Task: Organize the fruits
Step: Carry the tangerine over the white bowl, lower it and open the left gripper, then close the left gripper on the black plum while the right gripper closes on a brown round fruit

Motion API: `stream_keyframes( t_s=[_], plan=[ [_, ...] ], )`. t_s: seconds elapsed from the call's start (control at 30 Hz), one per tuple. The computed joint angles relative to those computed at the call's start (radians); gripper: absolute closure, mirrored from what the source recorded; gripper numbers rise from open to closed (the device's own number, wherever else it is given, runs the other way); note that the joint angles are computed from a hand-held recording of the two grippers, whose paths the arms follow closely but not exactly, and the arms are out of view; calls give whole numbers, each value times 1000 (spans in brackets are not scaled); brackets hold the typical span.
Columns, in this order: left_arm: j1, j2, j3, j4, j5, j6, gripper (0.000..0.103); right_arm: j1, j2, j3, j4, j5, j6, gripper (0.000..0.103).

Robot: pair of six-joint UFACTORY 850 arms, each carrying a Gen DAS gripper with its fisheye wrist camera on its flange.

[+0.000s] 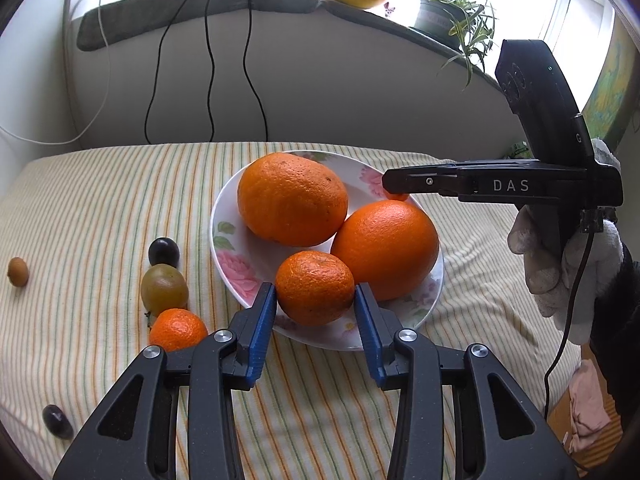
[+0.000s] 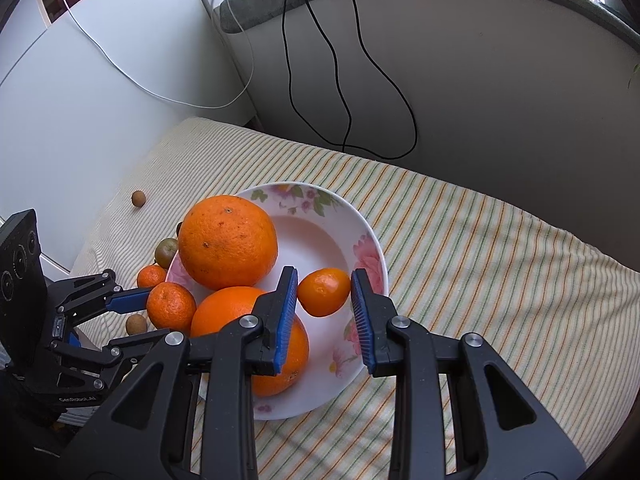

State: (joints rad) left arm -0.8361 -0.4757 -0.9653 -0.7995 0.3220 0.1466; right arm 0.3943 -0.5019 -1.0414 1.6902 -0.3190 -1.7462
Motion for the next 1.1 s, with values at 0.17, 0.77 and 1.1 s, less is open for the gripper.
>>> stream_keyframes(
  t_s=[0.17,0.77,1.1],
  plan=[
    [-4,17,15,-21,28,17,42,-5,16,17,64,-8,-38,35],
    [-22,114,144,-157,106,105,42,52,135,139,404,-37,-349,30],
    [-53,220,291,-352,202,191,42,152,215,239,630,-90,-589,30]
  ],
)
